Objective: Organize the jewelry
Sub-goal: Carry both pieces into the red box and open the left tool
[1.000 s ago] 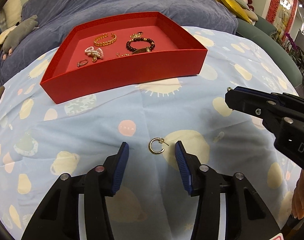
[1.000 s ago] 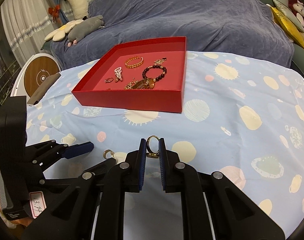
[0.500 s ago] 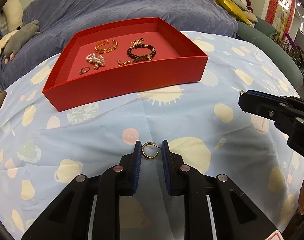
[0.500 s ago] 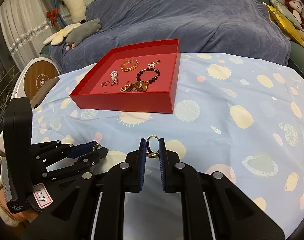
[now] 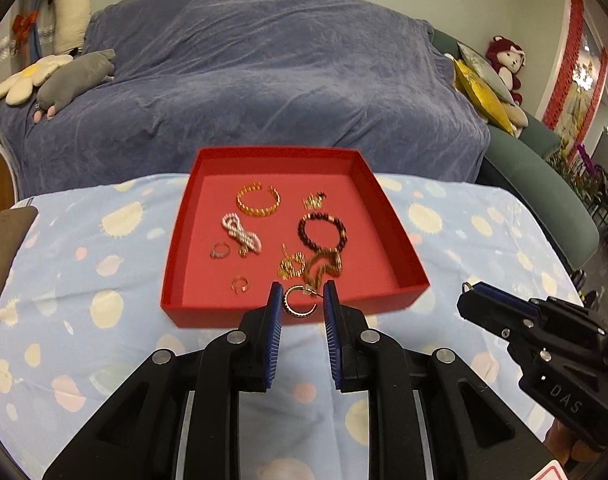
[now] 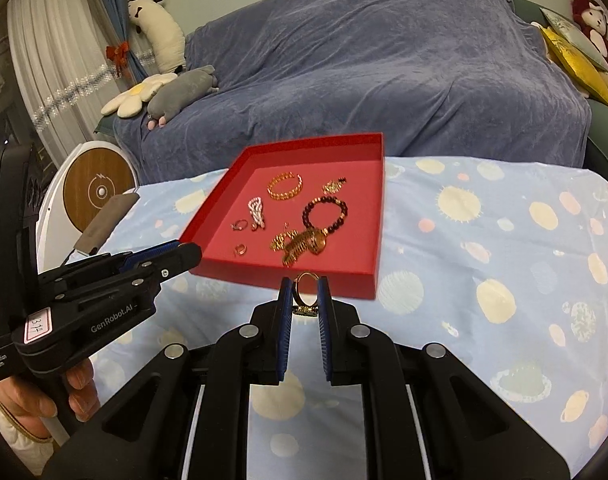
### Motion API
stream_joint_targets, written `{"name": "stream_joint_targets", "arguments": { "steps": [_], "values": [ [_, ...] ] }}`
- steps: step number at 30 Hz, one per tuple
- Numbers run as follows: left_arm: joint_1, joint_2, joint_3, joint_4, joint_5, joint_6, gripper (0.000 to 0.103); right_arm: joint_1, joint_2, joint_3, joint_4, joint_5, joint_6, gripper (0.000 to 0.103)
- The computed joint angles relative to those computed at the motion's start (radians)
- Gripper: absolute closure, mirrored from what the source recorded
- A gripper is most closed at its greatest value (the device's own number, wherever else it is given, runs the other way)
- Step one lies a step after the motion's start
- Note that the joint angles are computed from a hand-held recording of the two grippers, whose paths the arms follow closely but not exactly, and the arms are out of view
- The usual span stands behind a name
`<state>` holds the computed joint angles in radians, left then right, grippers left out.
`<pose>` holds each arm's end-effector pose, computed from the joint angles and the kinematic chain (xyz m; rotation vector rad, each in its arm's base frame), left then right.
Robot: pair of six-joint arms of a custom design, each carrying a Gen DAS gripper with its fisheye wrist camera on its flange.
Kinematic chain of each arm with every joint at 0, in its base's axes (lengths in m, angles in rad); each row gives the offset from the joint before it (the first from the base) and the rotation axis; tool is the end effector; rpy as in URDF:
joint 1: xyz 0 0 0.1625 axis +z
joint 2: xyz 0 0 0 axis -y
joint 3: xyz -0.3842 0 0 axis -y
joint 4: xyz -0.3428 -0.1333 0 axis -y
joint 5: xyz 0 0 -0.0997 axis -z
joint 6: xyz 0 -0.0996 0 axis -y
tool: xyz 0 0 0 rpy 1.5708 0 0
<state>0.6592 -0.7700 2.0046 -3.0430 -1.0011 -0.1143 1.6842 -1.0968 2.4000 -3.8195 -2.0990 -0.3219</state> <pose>-0.2851 -0.4575 0.0483 0.9547 2.5082 -0.6644 0.1272 -0.3822 0.2042 0.1867 -2.3225 1.1091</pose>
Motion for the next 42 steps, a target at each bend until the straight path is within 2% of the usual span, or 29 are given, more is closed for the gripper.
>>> {"name": "stream_joint_targets", "arguments": {
  "steps": [5, 9, 13, 20, 29, 31, 33, 35, 39, 41, 42],
  "values": [
    [0.040, 0.079, -0.161, 0.067, 0.014, 0.025, 0.086, -0.005, 0.004, -0.138, 0.120, 0.013, -0.019, 0.091],
    [0.073, 0.170, -0.287, 0.110, 0.049, 0.055, 0.086, -0.042, 0.044, -0.240, 0.178, 0.030, -0.037, 0.091],
    [0.117, 0.240, -0.405, 0.175, 0.024, 0.050, 0.086, -0.089, 0.086, -0.327, 0.232, 0.053, -0.032, 0.091],
    [0.157, 0.332, -0.531, 0.243, 0.041, 0.048, 0.085, -0.153, 0.148, -0.437, 0.318, 0.078, 0.005, 0.091],
    [0.179, 0.385, -0.594, 0.290, 0.069, 0.037, 0.083, -0.175, 0.194, -0.500, 0.355, 0.061, 0.004, 0.090],
    [0.185, 0.387, -0.606, 0.305, 0.070, 0.026, 0.081, -0.173, 0.196, -0.503, 0.343, 0.057, 0.000, 0.090],
    [0.185, 0.386, -0.605, 0.297, 0.076, 0.021, 0.071, -0.169, 0.198, -0.503, 0.335, 0.048, -0.007, 0.090],
    [0.182, 0.382, -0.596, 0.280, 0.084, 0.026, 0.066, -0.168, 0.192, -0.496, 0.330, 0.048, -0.009, 0.088],
    [0.174, 0.370, -0.575, 0.269, 0.096, 0.025, 0.065, -0.163, 0.173, -0.463, 0.308, 0.047, -0.004, 0.087],
    [0.167, 0.357, -0.556, 0.264, 0.099, 0.020, 0.064, -0.158, 0.160, -0.439, 0.292, 0.045, 0.001, 0.078],
    [0.162, 0.349, -0.544, 0.261, 0.100, 0.016, 0.063, -0.152, 0.156, -0.426, 0.279, 0.038, -0.002, 0.078]
  ]
}}
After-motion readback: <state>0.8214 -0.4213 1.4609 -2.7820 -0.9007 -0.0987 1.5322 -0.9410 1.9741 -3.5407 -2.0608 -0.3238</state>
